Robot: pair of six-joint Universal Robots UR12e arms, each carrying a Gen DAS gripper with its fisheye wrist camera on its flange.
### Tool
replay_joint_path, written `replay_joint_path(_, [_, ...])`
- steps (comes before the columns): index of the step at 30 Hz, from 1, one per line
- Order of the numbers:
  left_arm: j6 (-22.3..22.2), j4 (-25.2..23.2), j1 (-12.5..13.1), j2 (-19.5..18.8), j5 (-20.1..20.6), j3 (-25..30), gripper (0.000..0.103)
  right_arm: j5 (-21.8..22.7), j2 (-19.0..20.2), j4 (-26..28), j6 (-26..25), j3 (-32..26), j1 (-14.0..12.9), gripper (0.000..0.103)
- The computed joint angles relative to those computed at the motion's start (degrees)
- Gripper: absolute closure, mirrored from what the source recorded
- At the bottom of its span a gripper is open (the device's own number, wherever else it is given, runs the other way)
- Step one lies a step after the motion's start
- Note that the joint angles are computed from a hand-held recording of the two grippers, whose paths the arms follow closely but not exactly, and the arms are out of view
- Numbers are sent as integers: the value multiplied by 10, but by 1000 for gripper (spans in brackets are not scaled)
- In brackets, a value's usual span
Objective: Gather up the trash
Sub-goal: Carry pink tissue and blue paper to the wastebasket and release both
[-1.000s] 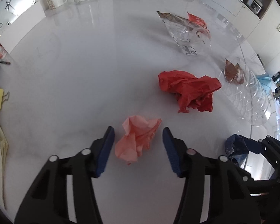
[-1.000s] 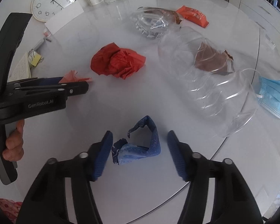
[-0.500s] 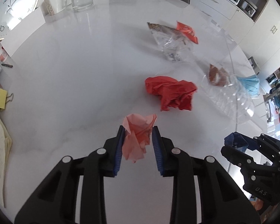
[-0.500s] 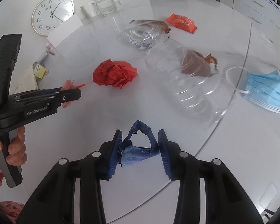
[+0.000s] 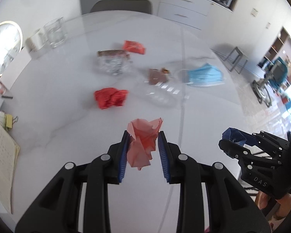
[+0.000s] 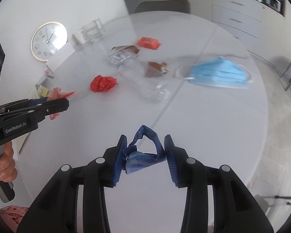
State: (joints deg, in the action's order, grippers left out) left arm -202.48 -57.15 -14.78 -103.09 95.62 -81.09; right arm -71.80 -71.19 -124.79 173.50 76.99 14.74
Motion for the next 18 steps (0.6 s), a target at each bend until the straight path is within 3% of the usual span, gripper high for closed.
replay_joint_path(10, [39,-11,-64,-46,-32,75,74,-43,-89,-39,51,101,-60,62])
replay_joint_path(18, [64,-22,-98,-82,-48,122,74,-60,-122,-49,74,141,-96,61])
